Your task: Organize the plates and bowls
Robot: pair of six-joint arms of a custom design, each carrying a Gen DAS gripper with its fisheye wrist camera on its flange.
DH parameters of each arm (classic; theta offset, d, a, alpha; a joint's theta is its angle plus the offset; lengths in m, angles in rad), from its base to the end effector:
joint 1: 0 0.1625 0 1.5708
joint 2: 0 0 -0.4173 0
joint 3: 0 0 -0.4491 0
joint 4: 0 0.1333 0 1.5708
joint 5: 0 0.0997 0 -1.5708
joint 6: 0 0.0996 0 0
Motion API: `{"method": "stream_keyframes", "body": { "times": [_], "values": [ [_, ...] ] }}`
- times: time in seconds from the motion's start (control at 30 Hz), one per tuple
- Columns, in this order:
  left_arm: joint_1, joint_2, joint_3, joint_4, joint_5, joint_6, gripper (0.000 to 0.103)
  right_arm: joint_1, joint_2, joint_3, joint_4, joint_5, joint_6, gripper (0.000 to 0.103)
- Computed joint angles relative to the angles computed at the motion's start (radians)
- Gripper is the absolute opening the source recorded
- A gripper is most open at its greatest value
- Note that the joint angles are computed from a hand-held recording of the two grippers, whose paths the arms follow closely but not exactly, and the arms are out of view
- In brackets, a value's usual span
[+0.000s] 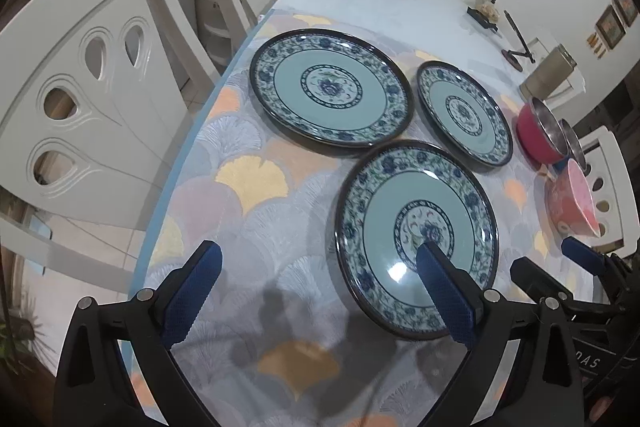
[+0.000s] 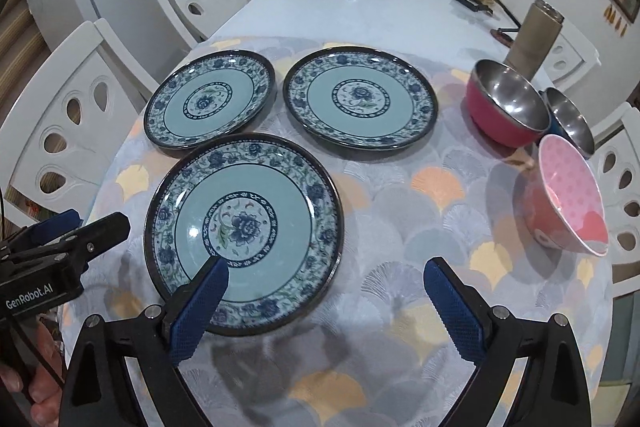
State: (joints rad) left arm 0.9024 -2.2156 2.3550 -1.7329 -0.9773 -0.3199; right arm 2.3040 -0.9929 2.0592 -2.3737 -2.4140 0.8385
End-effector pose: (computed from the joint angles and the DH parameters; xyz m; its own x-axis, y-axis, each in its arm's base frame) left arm -0.0348 -0.3490 0.3533 -0.8199 0.2315 -0.5236 0.3811 0.9032 -0.1974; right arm 0.3945 -0.3500 0.0290 -0.7239 0.1393 0.6757 -0.1613 0.9181 -0.3621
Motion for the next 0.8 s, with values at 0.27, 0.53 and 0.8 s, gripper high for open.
{"method": "stream_keyframes", "body": {
  "times": [0.27,0.53,0.8],
  "values": [
    [0.032,0.049,-0.003,-0.061,-0.029,0.044,0.094,-0.026,0.025,-0.029,0.027,-0.008,-0.015,0.096],
    [0.043,0.088,0.005,-0.075,-0.067,0.065,0.075,-0.069,0.009,0.004,-0.034,0.044,-0.015,0.083],
    [0.043,0.114,0.013,-0.063,-0.073,0.060,0.063,-0.108,0.005,0.029,-0.109,0.083,-0.048,0.068]
  ]
}}
